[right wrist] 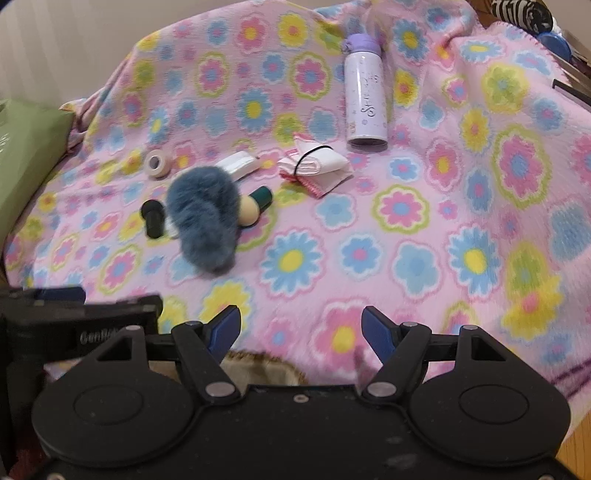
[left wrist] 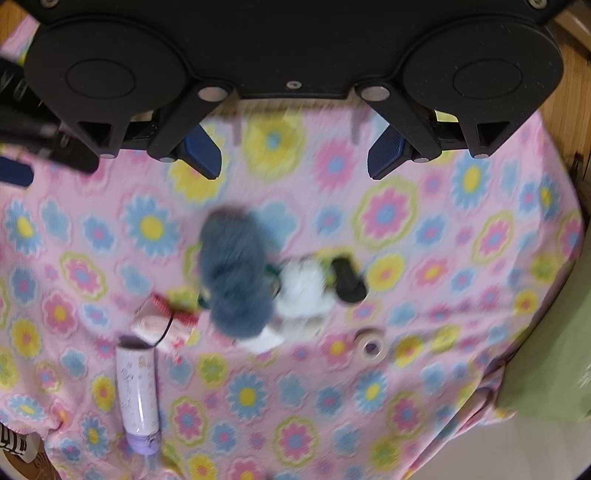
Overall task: Organize soft objects
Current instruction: 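Move the left gripper to the blue fluffy plush while the right moves to the white towel, then grasp the blue fluffy plush with the left gripper while the right grasps the black-banded white towel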
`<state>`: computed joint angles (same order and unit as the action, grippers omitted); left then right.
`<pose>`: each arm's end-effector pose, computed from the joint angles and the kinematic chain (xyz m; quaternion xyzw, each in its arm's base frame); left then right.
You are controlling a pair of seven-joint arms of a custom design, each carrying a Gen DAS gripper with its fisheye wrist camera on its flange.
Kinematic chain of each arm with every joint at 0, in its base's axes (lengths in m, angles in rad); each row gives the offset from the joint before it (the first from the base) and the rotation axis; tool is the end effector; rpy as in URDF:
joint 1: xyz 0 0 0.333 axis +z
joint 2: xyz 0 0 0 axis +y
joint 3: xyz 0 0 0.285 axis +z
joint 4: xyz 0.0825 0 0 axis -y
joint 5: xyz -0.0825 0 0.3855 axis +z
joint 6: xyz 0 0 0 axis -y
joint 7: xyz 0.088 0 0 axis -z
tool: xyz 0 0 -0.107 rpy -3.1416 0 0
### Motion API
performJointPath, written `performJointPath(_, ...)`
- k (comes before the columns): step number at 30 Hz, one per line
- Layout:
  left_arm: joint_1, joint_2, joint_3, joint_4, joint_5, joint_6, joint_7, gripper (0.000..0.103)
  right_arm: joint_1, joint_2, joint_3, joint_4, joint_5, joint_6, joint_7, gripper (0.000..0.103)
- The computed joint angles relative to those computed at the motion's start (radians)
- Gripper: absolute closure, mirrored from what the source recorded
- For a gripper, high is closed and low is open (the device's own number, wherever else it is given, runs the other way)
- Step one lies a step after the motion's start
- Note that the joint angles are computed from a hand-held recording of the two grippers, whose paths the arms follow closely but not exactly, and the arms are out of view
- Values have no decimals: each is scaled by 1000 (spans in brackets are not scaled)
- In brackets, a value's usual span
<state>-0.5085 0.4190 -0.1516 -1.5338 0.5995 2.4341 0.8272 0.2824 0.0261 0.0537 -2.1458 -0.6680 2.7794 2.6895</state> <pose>0.5690 -0.4197 0.4417 -0.5811 0.7499 -0.2149 0.2319 0.5408 0.2179 0.4203 -0.5840 0.7336 -0.2180 0.2706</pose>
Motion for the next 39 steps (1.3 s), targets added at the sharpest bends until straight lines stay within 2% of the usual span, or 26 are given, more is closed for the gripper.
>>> performJointPath(3, -20, 115, 10, 163, 0, -35, 27, 20, -5, 43, -10, 43, 19, -8, -20, 31)
performJointPath(4, -26, 150, 15, 214, -10, -46, 36, 20, -1, 56, -20, 55, -13, -6, 8, 31)
performJointPath(10, -48, 338, 54, 503, -102, -131, 71, 20, 5, 135, -52, 136, 30, -16, -52, 31)
performJointPath(18, -33, 409, 134, 615, -109, -285, 3, 20, 33, 261, -118, 298, 34, -2, -78, 29)
performJointPath(22, 6, 316, 124, 457, -101, -228, -30, 20, 40, 363, -143, 435, 78, -8, -94, 23)
performJointPath(25, 31, 237, 107, 320, -86, -141, -46, 20, 61, 456, -176, 561, 99, -20, -110, 17)
performJointPath(29, 69, 187, 73, 232, -111, -45, -32, 20, 80, 604, -214, 762, 133, -56, -130, 9)
performJointPath(36, 94, 175, 36, 195, -170, 74, 67, 20, 50, 909, -205, 1210, 284, -266, -252, 8)
performJointPath(39, 99, 191, 22, 206, -201, 116, 129, 14, 42, 1000, -208, 1348, 326, -345, -296, 11)
